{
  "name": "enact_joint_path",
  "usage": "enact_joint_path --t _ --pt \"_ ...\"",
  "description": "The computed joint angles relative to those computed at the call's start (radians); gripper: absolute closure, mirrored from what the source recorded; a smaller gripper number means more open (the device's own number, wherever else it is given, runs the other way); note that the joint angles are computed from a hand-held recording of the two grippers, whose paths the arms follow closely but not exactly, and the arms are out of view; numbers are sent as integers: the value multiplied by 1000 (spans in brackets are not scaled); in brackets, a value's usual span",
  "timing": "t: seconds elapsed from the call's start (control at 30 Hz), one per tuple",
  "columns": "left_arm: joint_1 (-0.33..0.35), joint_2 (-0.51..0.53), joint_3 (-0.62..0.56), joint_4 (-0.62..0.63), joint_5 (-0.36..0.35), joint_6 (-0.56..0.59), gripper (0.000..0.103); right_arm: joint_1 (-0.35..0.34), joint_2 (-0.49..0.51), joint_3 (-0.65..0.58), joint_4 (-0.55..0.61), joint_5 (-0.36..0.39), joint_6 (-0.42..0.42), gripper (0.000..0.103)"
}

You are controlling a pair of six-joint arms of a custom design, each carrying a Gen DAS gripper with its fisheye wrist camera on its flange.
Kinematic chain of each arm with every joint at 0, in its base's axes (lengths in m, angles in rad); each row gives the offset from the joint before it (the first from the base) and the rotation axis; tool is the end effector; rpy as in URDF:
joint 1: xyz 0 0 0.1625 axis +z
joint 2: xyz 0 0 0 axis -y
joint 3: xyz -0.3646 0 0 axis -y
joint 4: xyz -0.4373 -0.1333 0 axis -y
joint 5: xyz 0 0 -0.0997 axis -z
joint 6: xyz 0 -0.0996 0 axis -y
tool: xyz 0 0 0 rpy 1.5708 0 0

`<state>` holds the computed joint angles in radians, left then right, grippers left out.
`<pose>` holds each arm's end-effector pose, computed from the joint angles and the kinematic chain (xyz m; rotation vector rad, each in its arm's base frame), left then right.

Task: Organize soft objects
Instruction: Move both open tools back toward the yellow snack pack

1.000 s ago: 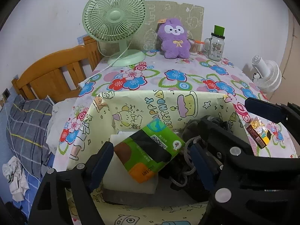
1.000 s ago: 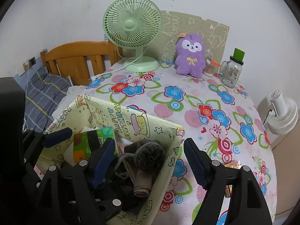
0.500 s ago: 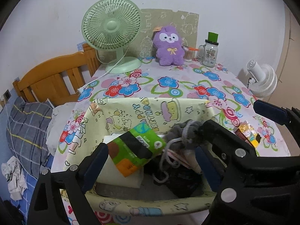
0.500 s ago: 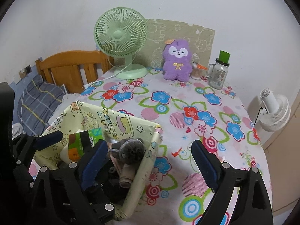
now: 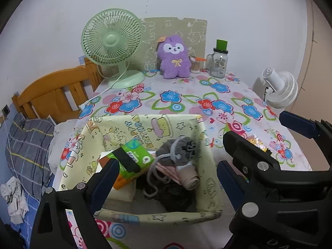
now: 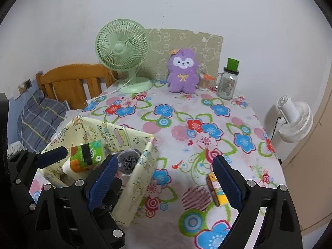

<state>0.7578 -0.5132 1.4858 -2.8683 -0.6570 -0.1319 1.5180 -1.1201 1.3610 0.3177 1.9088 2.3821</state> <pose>-0.3465 -0.6200 -0.0457 0.6002 2.2549 -0.8597 0.0679 -0.6148 0.2520 0.5820 -2.1960 0.9991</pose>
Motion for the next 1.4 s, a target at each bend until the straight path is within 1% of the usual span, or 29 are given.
enact_joint_path --t 0.27,0.43,0.57,0.7,0.87,1.1,1.27,1.4 --pt "-27 22 -18 8 -4 -8 7 -24 -49 25 6 -22 -7 9" --pt "-41 42 -37 18 -8 -12 7 -45 -81 44 2 -41 -26 9" --pt "-51 65 -60 22 -16 -16 7 -66 -95 38 19 -60 -26 9" --pt "-57 89 -89 36 -21 -27 7 -82 -101 28 35 -73 -33 9" --pt "-68 120 -125 49 -6 -49 7 -105 -102 5 65 -107 -48 9" --pt "-78 174 -189 70 3 -68 7 -132 -100 -24 87 -132 -67 9" --pt "-80 212 -238 82 -8 -64 7 -160 -92 -62 118 -156 -71 9" --pt "-79 242 -272 77 -26 -59 7 -177 -82 -86 132 -159 -68 9"
